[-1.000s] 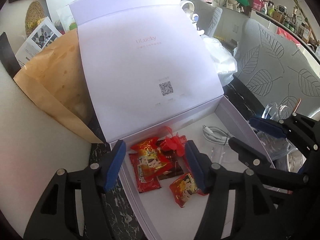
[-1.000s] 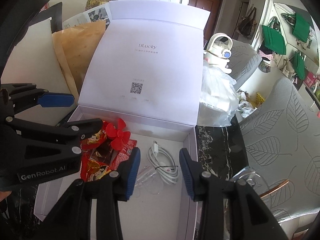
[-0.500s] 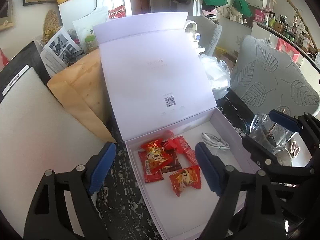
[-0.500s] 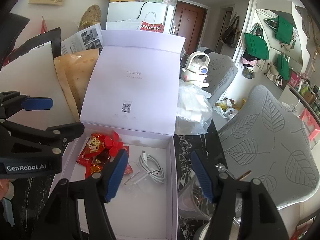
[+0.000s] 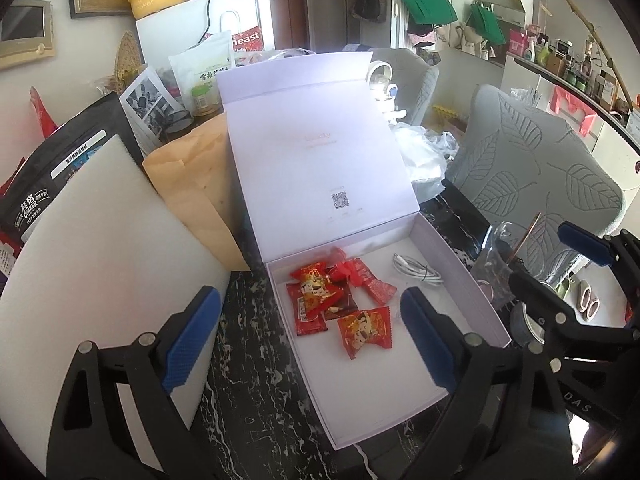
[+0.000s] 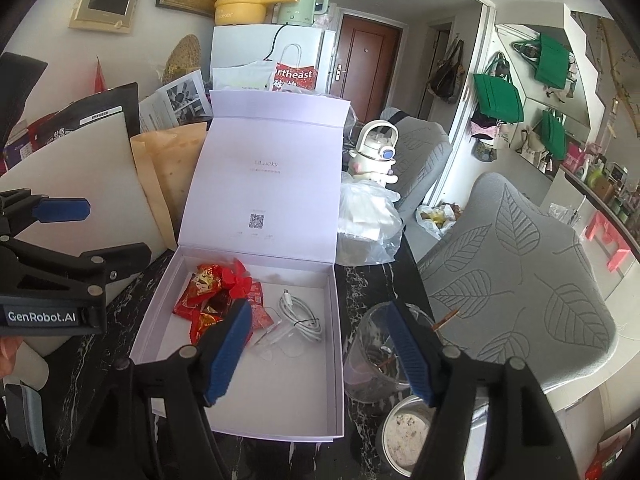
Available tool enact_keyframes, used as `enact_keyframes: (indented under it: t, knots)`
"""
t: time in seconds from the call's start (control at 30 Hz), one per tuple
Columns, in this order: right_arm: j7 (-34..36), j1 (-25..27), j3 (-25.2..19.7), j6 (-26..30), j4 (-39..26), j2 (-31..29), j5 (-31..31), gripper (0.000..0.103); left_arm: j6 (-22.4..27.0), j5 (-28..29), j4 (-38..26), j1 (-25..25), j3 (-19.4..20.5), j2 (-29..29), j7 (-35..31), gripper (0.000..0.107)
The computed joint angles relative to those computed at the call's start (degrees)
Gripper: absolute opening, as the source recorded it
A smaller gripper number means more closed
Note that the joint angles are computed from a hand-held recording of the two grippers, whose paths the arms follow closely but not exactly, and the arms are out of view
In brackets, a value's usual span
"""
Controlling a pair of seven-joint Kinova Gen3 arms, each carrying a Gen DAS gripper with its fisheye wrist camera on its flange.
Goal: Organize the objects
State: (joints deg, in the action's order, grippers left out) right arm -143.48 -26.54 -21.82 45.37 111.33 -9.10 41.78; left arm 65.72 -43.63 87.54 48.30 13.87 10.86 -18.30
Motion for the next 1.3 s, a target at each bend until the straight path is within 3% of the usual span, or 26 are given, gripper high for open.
enact_keyframes:
  t: [0.23, 0.7, 1.3]
  knots:
    - [-3.77, -0.33, -3.76, 5.09, 1.6, -4.02, -0.2, 0.07, 4.76, -2.73, 0.64, 3.48, 1.72, -1.17, 4.11, 0.091]
    - [-5.04, 2.3, -11.09, 8.5, 5.3, -10.71, -7.6, 0.07, 10.57, -4.73, 3.25, 8.77, 5.94, -2.19, 10.25, 0.091]
    - [-9.08, 5.76, -21.93, 9.17, 10.19, -15.52, -14.84, 0.07, 13.17, -3.48, 8.79, 15.64, 9.25, -2.37, 20.59, 0.091]
